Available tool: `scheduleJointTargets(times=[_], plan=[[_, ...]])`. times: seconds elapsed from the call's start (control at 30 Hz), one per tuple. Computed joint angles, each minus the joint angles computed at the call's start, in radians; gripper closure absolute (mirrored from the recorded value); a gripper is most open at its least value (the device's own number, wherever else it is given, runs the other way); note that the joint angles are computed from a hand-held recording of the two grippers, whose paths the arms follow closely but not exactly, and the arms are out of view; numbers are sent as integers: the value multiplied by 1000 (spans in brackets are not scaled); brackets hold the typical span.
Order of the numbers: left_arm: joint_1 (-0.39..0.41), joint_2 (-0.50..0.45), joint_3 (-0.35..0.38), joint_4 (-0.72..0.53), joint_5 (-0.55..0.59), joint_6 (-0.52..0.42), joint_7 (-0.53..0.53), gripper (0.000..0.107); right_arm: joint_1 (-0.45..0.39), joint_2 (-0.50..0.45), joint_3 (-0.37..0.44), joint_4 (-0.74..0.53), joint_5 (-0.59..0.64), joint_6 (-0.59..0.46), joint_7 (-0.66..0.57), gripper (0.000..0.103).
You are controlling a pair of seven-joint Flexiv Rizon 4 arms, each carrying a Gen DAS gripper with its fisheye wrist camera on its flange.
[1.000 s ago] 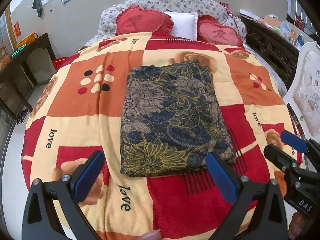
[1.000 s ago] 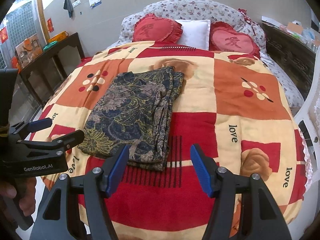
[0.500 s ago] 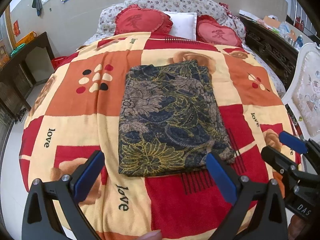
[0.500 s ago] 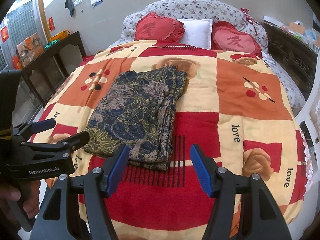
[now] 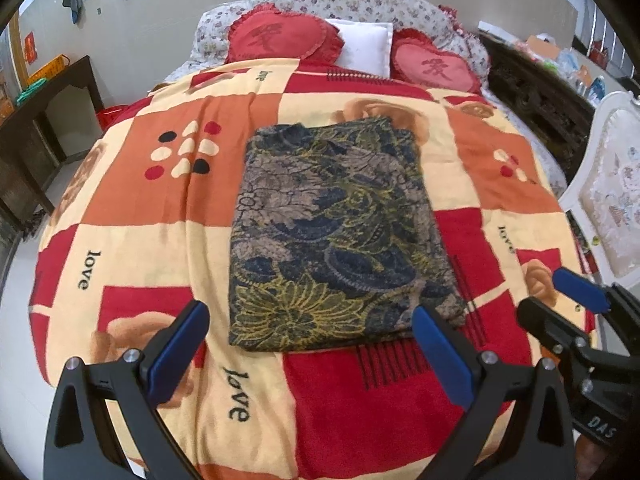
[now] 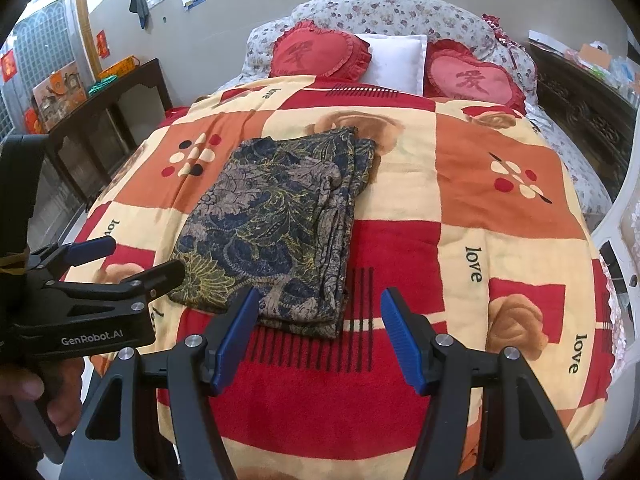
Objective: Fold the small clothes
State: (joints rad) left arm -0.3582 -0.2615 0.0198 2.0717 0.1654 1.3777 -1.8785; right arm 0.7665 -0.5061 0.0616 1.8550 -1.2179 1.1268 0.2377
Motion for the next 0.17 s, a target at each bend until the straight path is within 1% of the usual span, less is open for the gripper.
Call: scheduleJointTargets(times=[0.07,0.17], plan=[[4,2,-7,10,-6,18,9,4,-1,-1,0,1,0,4,-1,37],[-6,2,2,5,5,12,2,4,0,-3,2,0,6,1,-8,37]])
